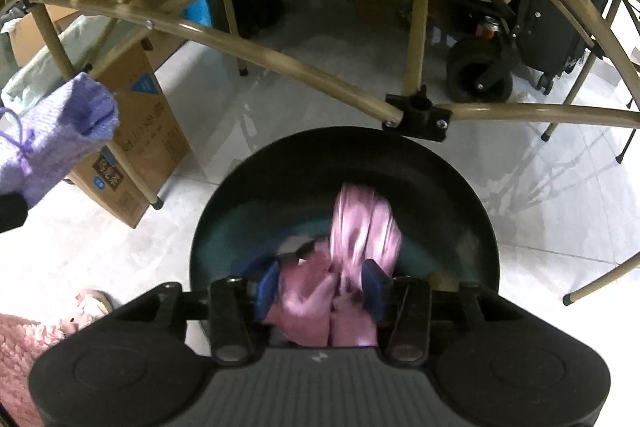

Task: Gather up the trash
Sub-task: 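Open the right tool over the bin to drop the pink bow, then move the left tool over the bin opening with the lavender pouch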

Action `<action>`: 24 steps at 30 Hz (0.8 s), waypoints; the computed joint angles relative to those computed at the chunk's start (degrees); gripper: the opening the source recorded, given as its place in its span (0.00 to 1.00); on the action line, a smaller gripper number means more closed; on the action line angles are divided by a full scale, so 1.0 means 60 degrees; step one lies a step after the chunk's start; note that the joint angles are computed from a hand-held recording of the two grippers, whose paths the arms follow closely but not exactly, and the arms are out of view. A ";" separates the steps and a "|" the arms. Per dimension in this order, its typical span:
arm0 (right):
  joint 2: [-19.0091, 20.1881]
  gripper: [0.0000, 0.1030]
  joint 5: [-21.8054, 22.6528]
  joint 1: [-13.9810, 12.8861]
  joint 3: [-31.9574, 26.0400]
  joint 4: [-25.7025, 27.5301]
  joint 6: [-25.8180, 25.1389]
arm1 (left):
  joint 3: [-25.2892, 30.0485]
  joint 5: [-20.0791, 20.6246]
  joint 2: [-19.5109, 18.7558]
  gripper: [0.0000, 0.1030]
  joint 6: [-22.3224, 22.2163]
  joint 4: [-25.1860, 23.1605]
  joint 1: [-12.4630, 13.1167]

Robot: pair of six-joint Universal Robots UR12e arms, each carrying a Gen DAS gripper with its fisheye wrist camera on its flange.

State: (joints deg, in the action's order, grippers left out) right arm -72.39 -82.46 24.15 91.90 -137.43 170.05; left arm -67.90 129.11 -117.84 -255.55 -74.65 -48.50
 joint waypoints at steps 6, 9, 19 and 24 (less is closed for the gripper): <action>-0.0029 0.84 -0.0194 0.0024 -0.0002 0.0006 0.0016 | 0.0016 -0.0046 -0.0013 0.40 -0.0001 -0.0091 0.0017; -0.0023 0.98 -0.0250 0.0019 -0.0048 0.0130 0.0115 | 0.0026 -0.0054 -0.0025 0.40 0.0017 -0.0109 0.0020; -0.0032 1.00 -0.0225 -0.0037 -0.0066 0.0234 0.0475 | 0.0014 -0.0069 -0.0017 0.40 0.0013 -0.0123 0.0020; -0.0034 1.00 -0.0272 -0.0026 -0.0059 0.0188 0.0487 | 0.0012 -0.0082 -0.0017 0.40 0.0027 -0.0134 0.0023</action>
State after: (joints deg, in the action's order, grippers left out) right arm -72.59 -84.09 23.99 91.55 -136.30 172.97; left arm -67.83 128.62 -117.94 -255.39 -75.45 -48.36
